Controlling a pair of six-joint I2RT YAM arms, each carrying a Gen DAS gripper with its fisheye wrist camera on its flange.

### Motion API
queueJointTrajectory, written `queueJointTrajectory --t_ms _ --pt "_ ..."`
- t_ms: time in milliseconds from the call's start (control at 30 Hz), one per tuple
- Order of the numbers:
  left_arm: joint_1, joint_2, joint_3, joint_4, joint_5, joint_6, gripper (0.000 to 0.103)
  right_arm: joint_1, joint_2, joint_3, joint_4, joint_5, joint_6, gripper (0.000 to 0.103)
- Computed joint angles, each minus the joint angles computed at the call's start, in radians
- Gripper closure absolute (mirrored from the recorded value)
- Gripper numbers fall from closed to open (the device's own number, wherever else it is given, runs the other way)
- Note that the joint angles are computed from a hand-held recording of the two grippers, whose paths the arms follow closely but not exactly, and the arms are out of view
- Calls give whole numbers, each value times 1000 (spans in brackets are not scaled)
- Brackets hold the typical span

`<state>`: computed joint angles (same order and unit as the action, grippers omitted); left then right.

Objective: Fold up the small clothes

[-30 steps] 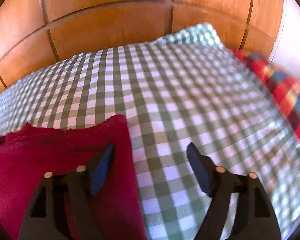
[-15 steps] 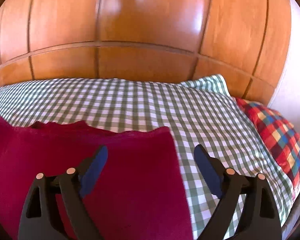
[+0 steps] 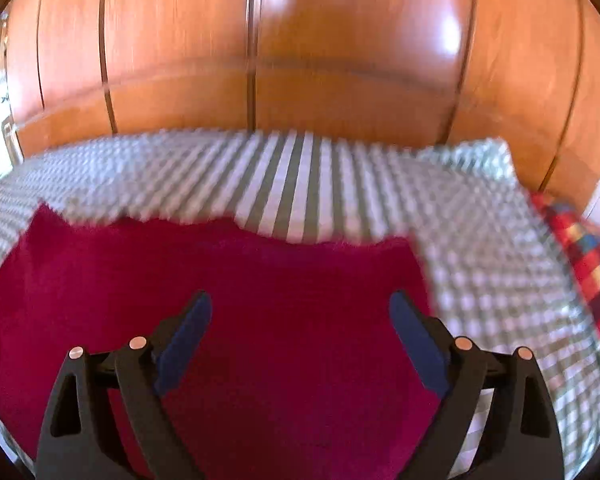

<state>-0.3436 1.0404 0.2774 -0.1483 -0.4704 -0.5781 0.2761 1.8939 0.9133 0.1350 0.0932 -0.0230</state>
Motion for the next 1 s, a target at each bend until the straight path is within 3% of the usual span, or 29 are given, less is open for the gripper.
queueJointTrajectory --t_ms 67,200,267,333,467,600,700,767,1000 --pt "47 -51 -24 7 34 30 34 -27 33 -27 80 -51 5 5" --pt "331 -160 -64 11 310 114 32 -43 39 -31 98 -91 4 3" --pt "512 -185 -74 24 500 150 32 -49 34 -40 107 -103 6 2" --pt "638 -212 -83 43 605 162 32 -60 31 -47 118 -121 7 2" --pt "797 -84 -49 148 790 210 32 -60 25 -56 131 -132 13 2" --pt "764 45 2 226 816 225 32 -61 18 -69 143 -141 19 2" --pt "720 191 68 290 841 217 50 -61 17 -69 143 -135 15 2" --pt "702 273 104 313 835 222 71 -61 17 -70 145 -133 13 2" --pt "666 547 250 324 853 214 72 -61 18 -72 150 -133 10 2"
